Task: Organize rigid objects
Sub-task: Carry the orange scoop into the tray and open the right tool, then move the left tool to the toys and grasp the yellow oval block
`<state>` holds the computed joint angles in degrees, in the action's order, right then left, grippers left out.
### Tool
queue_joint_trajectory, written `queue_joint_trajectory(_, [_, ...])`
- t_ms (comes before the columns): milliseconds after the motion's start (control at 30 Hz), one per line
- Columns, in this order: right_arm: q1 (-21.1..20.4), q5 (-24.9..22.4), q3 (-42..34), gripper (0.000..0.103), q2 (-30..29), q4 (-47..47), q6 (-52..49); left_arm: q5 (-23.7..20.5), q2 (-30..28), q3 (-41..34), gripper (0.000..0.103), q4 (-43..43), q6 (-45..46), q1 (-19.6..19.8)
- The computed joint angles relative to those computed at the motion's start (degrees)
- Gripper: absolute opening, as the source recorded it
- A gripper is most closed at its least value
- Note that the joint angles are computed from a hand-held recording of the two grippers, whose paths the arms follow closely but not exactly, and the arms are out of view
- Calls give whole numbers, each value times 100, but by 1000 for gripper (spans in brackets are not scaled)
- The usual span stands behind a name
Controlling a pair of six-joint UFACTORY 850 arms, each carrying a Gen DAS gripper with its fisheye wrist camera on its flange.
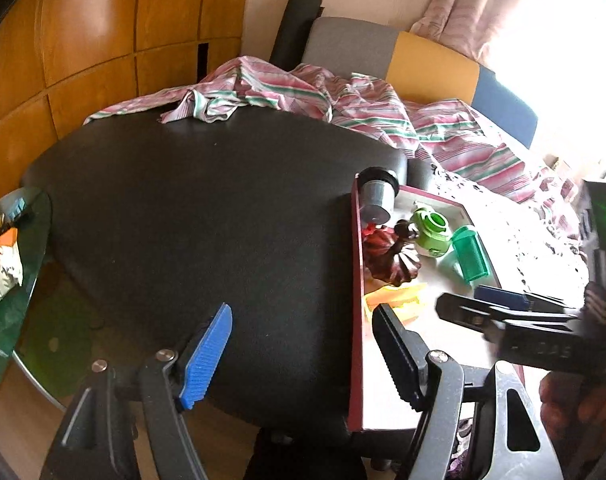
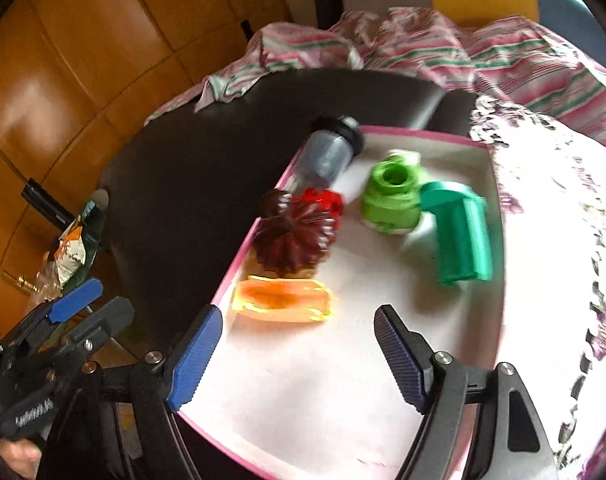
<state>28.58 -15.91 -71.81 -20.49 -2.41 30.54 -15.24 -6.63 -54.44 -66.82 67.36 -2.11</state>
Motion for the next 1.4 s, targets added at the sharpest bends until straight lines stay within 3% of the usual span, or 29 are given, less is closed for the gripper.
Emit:
queue_joint_trajectory(133, [-55,29,579,80,556,-1315,1352,-27,77,36,73,-110,245,-85])
queue_joint_trajectory(500, [-621,-282,1886,80,1894,-3307,3883,-87,246,119,73,-69,622,-461])
queue_joint_trajectory(967, [-1591,-1119,3217,80,3667,-4018,5549,-447,208,13,73,-131,1019,-934])
queue_joint_trajectory(1133, [-2029,-1118,3800,80,4437,-3959,6102,-824,102,-171,73,-21,1079,-1226])
queue_joint_trajectory(1233, [-2194,-1019,4170,80,4813,-4321,6820,-964,-30,-317,57,265,841,-1485])
queue_joint_trajectory(1333, [-2616,-237,4582,80,5167,-4133,7269,-1346,-278,-575,56,800,246,-1729])
queue_joint_trajectory(1400, [-2556,-335,4619,80,5252,-4784,7952,-1639,-480,-763,56,1130,-121,-1896])
